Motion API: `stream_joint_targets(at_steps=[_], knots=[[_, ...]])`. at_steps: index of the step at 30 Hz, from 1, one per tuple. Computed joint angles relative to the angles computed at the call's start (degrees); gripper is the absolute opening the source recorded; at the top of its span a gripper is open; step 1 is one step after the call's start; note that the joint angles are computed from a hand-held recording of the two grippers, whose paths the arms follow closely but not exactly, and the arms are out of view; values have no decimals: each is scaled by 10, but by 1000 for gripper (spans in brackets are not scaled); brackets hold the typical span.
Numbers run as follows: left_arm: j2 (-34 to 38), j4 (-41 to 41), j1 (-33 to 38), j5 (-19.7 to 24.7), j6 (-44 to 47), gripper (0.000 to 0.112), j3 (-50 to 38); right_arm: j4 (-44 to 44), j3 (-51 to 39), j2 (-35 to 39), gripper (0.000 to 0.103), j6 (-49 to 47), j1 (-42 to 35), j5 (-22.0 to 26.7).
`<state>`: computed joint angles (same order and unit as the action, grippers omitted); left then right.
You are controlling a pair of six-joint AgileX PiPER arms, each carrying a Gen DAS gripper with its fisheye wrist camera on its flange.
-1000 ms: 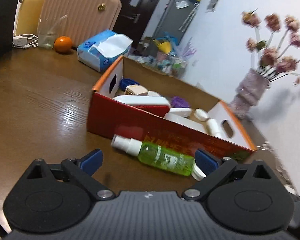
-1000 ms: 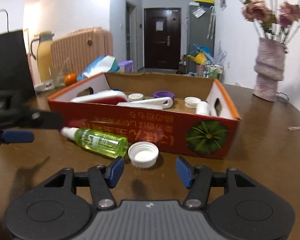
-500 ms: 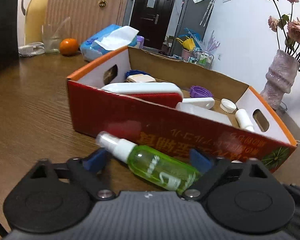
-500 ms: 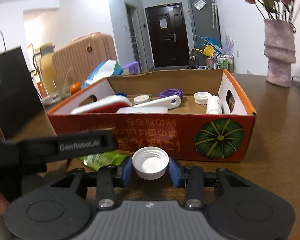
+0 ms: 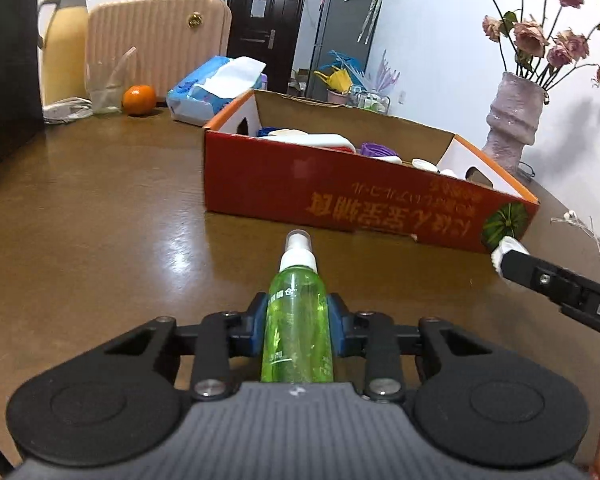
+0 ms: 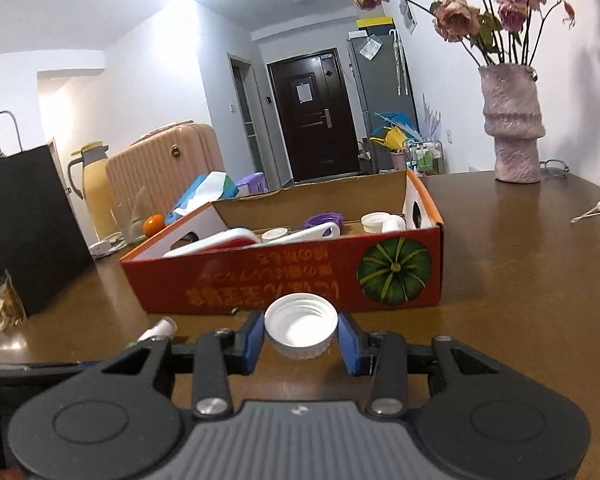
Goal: Organize rigid objects
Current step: 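Grasp the green spray bottle with the left gripper while the right gripper grasps the white cap, then carry the green bottle and white cap into the box and open both grippers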
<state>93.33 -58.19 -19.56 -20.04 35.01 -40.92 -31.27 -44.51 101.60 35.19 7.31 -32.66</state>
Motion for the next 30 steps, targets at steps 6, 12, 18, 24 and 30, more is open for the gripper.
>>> stream_joint_targets(at_steps=[6, 12, 18, 24, 30], knots=[[-82, -18, -71, -99, -11, 31, 113, 69, 164, -113, 39, -78, 16, -23], [-182, -94, -155, -145, 38, 31, 190, 99, 237, -195, 39, -109, 23, -1], [-234, -149, -211, -199, 80, 31, 204, 120, 265, -278, 39, -130, 31, 23], [-239, -101, -168, -181, 53, 31, 198, 134, 255, -275, 39, -145, 39, 32], [-188, 75, -51, -121, -22, 31, 129, 150, 183, -221, 39, -191, 37, 39]])
